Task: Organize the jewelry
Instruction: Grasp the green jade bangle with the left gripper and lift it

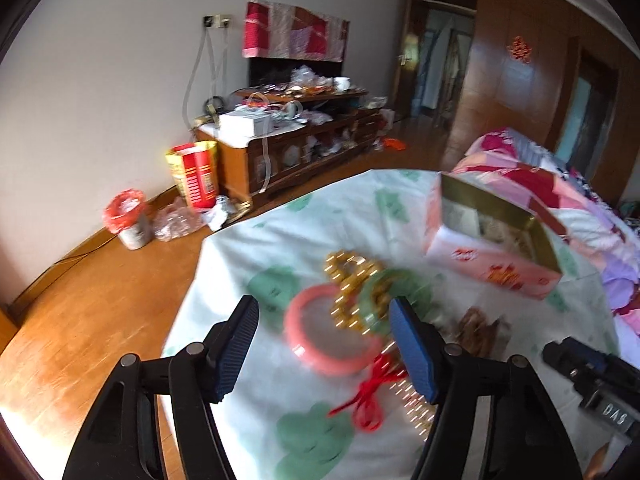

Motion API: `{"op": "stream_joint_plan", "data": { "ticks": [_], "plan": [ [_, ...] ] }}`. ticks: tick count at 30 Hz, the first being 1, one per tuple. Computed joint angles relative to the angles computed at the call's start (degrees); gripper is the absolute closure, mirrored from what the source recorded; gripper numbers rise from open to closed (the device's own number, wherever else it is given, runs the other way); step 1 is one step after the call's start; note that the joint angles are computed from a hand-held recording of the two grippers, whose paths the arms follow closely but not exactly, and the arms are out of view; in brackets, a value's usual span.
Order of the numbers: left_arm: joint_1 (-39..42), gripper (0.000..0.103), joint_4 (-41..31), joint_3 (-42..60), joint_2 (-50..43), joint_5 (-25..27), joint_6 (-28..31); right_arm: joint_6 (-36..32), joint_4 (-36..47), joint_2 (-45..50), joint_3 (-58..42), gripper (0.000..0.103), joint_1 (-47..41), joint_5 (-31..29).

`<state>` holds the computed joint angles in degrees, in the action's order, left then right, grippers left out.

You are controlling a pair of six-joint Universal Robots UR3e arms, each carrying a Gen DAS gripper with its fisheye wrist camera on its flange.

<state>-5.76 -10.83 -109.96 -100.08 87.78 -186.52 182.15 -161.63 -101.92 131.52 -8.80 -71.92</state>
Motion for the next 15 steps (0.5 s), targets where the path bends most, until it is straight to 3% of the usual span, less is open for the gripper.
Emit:
{"op": "stream_joint_plan", "data": {
  "ticks": [5,7,11,13,15],
  "plan": [
    [-2.1,0.057,-6.8,10.0,-8.4,-2.2,1.1,1.0,0.2,2.2,-2.4,0.050,0.2,-0.8],
    [-2.1,0.075,-10.7,13.4,-11.2,-3.4,0.4,0.9,0.0,2.6,-2.4,0.050,0.3,-1.5],
    [-0.8,0.084,-10.5,14.2,-13.2,-7.2,-1.1,0.4,-0.2,2.6,-2.5,0.050,0.2,-2.2],
    [0.2,0.094,-9.0,12.7,-12.5,-9.2,-1.5,0.2,-0.4,3.0,-2.7,0.050,0.1,-2.5],
    [1.2,0.095,-6.6,11.1,-11.4,-11.4,-2.4,0.4,-0.3,3.5,-3.0,0.050,-0.1,-2.5]
  ]
}}
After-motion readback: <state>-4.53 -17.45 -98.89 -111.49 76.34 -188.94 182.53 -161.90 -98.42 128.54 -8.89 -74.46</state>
